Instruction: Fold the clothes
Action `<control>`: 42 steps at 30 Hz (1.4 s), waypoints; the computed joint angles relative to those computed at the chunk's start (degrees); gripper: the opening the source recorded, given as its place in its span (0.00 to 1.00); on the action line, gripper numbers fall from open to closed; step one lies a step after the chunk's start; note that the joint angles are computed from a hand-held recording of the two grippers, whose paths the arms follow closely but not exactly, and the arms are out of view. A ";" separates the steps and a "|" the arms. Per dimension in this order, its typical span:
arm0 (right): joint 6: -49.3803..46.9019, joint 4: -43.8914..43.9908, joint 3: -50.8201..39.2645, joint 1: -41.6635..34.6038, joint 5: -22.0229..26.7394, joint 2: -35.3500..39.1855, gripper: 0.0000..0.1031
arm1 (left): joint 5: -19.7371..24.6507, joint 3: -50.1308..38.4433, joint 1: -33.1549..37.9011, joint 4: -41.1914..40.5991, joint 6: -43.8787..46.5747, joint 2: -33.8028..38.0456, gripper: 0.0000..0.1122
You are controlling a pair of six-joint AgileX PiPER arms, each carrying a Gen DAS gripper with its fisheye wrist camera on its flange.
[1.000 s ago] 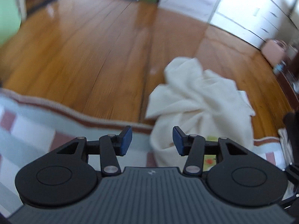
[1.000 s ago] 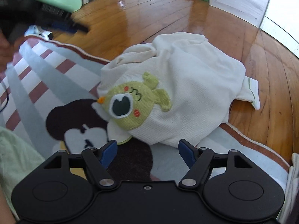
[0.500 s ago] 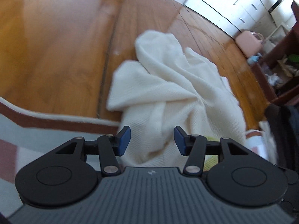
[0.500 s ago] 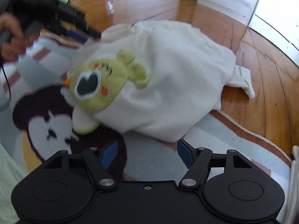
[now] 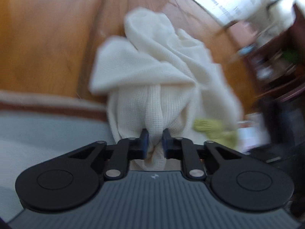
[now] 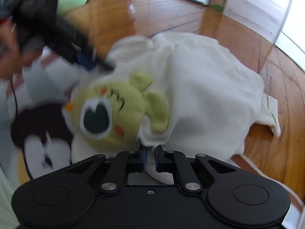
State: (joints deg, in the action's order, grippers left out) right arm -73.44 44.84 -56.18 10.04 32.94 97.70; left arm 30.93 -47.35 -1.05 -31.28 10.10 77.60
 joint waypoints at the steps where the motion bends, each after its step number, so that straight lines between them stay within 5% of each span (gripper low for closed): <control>1: 1.00 1.26 -1.26 -0.67 2.79 -0.05 0.09 | -2.92 0.28 -3.01 5.73 -3.26 -0.97 0.10; 4: 2.92 5.60 -4.10 -3.00 12.05 -0.89 0.09 | -5.38 0.67 -5.30 10.00 -8.85 -4.69 0.09; 6: 2.27 8.90 -3.87 -3.94 17.60 -3.76 0.10 | -4.85 2.10 -1.63 1.38 -2.62 -11.10 0.09; 8: 2.90 10.18 -5.17 -4.09 25.55 -6.69 0.10 | -1.10 3.02 5.29 -10.07 6.99 -20.16 0.07; 11: 2.99 10.60 -8.95 -2.75 34.78 -8.70 0.12 | 11.30 2.61 19.56 -23.44 19.64 -24.72 0.04; 13: 4.64 7.69 -11.40 -2.01 32.74 -8.09 0.22 | 15.76 2.75 22.45 -22.10 17.40 -21.10 0.04; 17: 9.82 0.42 -15.01 -0.68 23.42 -5.93 0.58 | 14.37 1.70 15.01 -4.92 3.05 -12.58 0.06; 20: 18.65 -1.52 -20.64 -2.83 18.04 1.21 0.68 | 11.70 0.51 10.42 3.70 -3.92 -9.40 0.18; 22: 28.37 -4.91 -28.87 -3.95 18.58 9.07 0.68 | 11.98 0.39 11.29 2.48 -1.81 -8.44 0.37; 27: 54.40 -15.20 -48.78 -5.06 23.24 25.71 0.68 | 17.84 1.77 14.96 -8.58 10.68 -9.79 0.49; 31: 63.45 -23.39 -64.14 -2.15 30.01 35.76 0.69 | 10.88 1.49 3.94 6.65 0.13 -12.55 0.64; 33: 61.91 -25.10 -63.63 -0.98 29.14 36.38 0.65 | 9.31 1.33 0.16 17.20 -7.17 -11.48 0.64; 34: 59.12 -23.11 -63.03 -1.19 30.14 36.26 0.27 | 9.97 1.01 -0.50 19.74 -9.79 -10.62 0.64; 35: 56.17 -21.02 -62.46 -1.44 31.60 36.07 0.17 | 10.66 0.83 -0.09 19.98 -10.12 -9.65 0.64; 38: 47.15 -14.69 -49.74 -2.26 27.74 27.36 0.15 | 14.11 0.53 7.01 8.96 -3.56 -8.27 0.63; 42: 36.28 -4.48 -33.12 -4.57 30.90 14.63 0.14 | 15.41 0.87 12.40 1.22 2.26 -10.44 0.64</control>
